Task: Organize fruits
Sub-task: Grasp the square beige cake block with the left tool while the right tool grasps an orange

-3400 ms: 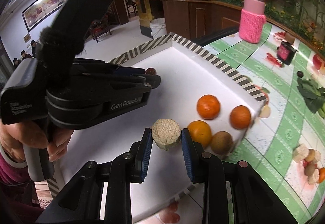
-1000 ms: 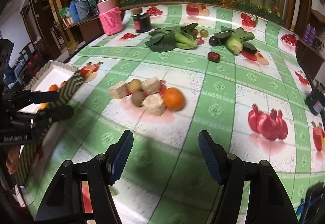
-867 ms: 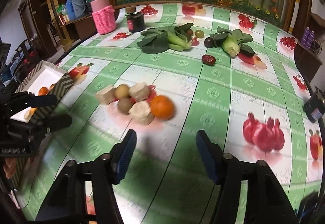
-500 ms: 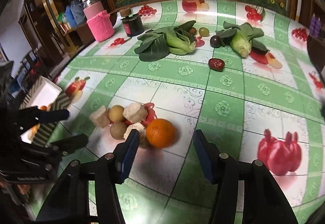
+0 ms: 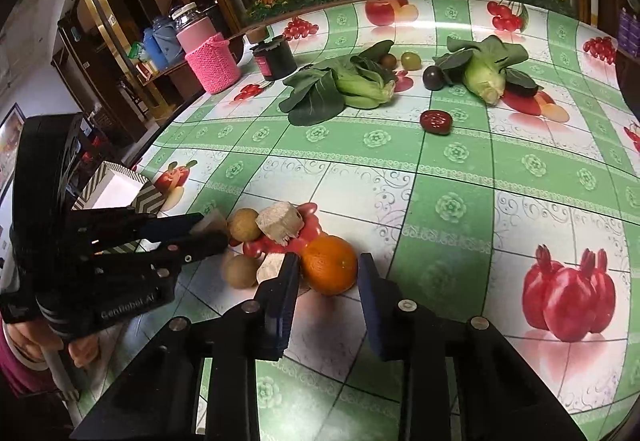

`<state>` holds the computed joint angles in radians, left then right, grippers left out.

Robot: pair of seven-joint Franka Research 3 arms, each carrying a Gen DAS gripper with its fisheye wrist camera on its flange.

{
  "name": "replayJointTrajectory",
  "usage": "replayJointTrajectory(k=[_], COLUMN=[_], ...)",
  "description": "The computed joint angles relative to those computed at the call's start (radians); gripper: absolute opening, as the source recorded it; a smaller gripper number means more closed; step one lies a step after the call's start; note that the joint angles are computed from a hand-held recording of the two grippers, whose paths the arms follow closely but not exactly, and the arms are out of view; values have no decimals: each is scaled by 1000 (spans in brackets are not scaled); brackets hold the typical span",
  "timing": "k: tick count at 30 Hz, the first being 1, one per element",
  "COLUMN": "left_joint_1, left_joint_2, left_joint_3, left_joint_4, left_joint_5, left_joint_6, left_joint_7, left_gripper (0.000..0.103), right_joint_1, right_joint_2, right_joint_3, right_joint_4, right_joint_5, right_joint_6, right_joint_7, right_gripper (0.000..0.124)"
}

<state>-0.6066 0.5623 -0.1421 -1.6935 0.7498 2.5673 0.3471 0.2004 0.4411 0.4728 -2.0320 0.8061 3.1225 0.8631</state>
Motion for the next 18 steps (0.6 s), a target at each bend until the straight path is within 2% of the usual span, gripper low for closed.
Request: replayJointTrajectory(k=[5, 9, 16, 18], left_joint_1=[-13, -28, -19, -15], left_joint_2=[-33, -82, -137, -145], left_joint_3=[3, 6, -23, -32], left_joint_4=[-45, -96, -161, -172], left_joint_5=[21, 73, 115, 117], left_joint_6=[7, 16, 8, 10], left_joint_7=[-47, -118, -188, -197], left_gripper=[25, 25, 25, 25], right_joint_1=[-27, -80, -218, -231], right_joint_2=[-36, -59, -78, -82], right_joint_3=[47, 123, 284, 294], right_joint_4=[-54, -100, -179, -192], right_joint_5=[20, 29, -9, -27], right_joint_6=[51, 103, 173, 170], right_joint_7=[-23, -36, 4, 30], right_gripper=[30, 30, 30, 30])
